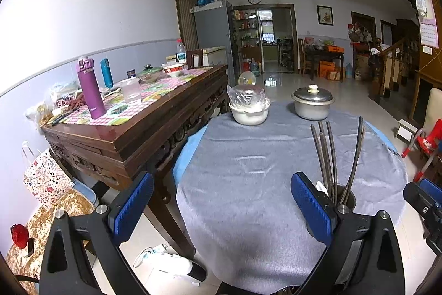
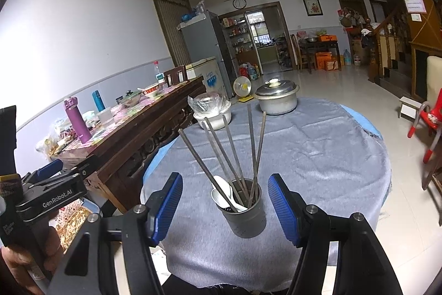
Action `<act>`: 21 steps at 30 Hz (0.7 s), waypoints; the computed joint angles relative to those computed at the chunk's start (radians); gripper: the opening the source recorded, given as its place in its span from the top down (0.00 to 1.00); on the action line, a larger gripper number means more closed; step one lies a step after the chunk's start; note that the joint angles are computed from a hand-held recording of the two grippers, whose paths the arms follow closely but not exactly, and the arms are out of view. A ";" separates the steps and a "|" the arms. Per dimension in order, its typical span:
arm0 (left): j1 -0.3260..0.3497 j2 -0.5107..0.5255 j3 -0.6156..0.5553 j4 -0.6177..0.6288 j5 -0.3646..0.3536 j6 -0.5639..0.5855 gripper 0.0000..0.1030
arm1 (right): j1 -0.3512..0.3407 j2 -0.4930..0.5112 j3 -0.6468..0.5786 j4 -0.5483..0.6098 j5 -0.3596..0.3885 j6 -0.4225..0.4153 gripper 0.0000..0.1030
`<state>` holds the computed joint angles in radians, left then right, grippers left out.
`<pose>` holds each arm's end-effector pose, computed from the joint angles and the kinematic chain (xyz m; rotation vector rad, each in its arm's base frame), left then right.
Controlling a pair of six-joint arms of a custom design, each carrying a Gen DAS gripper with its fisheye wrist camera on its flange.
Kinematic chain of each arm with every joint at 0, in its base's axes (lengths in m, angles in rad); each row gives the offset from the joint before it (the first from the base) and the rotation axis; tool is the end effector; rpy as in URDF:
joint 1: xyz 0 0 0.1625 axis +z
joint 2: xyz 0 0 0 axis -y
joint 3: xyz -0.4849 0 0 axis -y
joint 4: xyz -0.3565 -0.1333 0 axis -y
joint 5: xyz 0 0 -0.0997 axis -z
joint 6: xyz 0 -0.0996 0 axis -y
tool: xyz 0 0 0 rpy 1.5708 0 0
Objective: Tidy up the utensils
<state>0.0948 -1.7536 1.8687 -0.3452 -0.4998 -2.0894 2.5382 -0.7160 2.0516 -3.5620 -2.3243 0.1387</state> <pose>-0.2203 -0.2427 0.4904 0.2455 1.8349 -1.2510 0.5081 -0.2710 0.1373 0.7111 -2.4672 1.2652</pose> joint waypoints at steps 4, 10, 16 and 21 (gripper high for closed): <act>-0.003 -0.016 0.005 -0.018 -0.005 0.025 0.03 | 0.010 0.009 -0.015 0.015 -0.015 0.001 0.34; -0.026 -0.046 0.008 -0.019 -0.011 0.042 0.03 | 0.029 0.027 -0.054 0.061 -0.053 0.010 0.34; -0.047 -0.065 -0.004 0.034 -0.023 -0.004 0.03 | 0.034 0.040 -0.090 0.098 -0.067 0.004 0.34; -0.037 -0.068 -0.009 0.053 -0.026 -0.029 0.03 | 0.037 0.049 -0.102 0.118 -0.069 0.003 0.34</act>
